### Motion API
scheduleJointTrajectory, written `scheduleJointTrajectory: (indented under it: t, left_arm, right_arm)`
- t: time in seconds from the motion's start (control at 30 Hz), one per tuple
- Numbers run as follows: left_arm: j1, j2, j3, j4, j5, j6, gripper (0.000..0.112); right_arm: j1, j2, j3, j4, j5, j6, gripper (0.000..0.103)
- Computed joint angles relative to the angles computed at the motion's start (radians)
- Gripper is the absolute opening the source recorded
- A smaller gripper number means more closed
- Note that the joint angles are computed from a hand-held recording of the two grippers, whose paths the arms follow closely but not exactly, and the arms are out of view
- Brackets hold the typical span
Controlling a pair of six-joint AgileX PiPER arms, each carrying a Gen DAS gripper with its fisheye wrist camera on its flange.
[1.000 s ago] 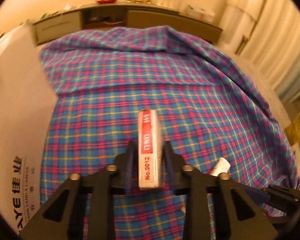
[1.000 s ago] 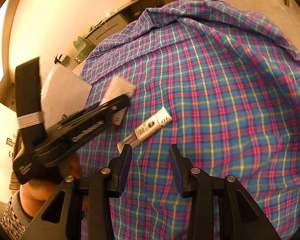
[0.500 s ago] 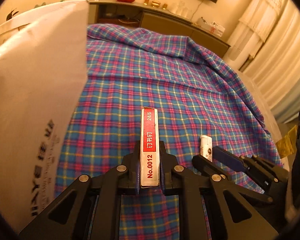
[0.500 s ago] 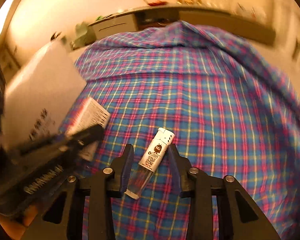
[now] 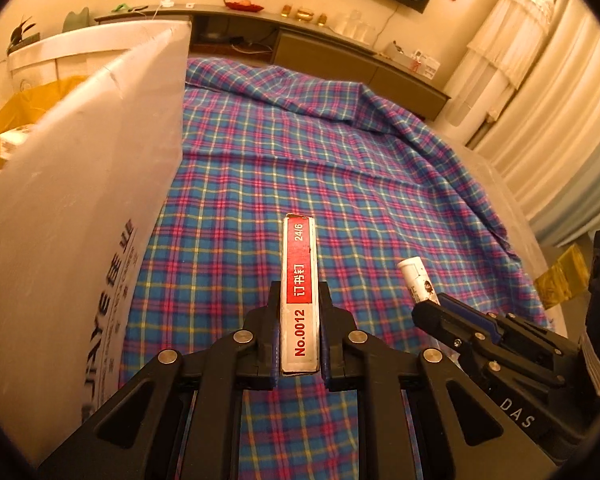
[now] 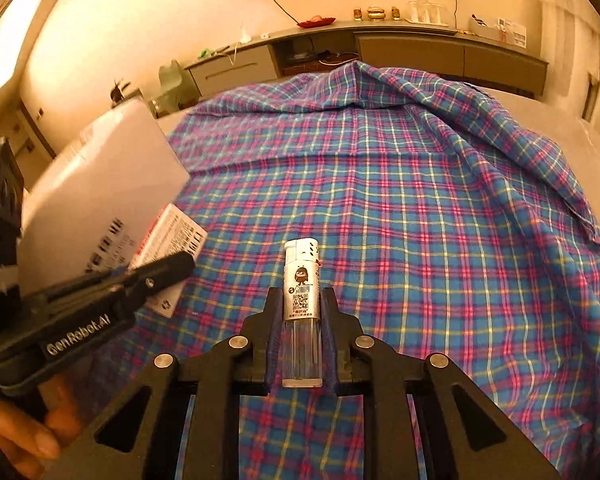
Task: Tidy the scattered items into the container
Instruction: 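Close the right tool on the white tube and lift it, then carry the staple box and white tube over the foam box with both tools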
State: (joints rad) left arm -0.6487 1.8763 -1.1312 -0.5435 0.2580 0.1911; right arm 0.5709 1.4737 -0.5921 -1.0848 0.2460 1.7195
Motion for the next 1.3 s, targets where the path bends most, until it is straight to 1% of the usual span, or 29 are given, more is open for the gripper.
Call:
scheduleJointTrajectory:
  t: [0.1,0.23,0.43,0.47,0.8,0.93,1.23,1.3]
  left_arm:
    - [0.002,-0.064,0.056,-0.016,0.000,0.008,0.016]
    - [0.002,-0.143,0.121,0.016,0.000,-0.030,0.015]
    - [-0.011,-0.282,0.219,0.109,0.005,-0.125,0.015]
    - [-0.016,-0.310,0.236,0.142,0.007,-0.159,0.015]
    - [-0.059,-0.504,0.334,0.323,0.046,-0.348,0.015]
    - [-0.064,-0.580,0.368,0.350,0.070,-0.378,0.015]
    - [-0.017,-0.755,0.434,0.285,0.134,-0.299,0.015]
    - [0.021,-0.793,0.451,0.215,0.158,-0.221,0.015]
  right_arm:
    - [0.033,-0.030,0.001,0.026,0.014,-0.004,0.020]
    - [0.101,-0.068,0.005,0.053,0.046,0.000,0.020]
    - [0.213,-0.122,0.016,0.045,0.100,0.071,0.020]
    - [0.234,-0.133,0.018,0.045,0.113,0.082,0.020]
    - [0.426,-0.195,0.017,0.050,0.229,0.180,0.020]
    - [0.516,-0.208,-0.001,0.052,0.294,0.212,0.020]
    - [0.680,-0.222,-0.068,0.063,0.437,0.238,0.020]
    - [0.709,-0.215,-0.094,0.068,0.462,0.230,0.020]
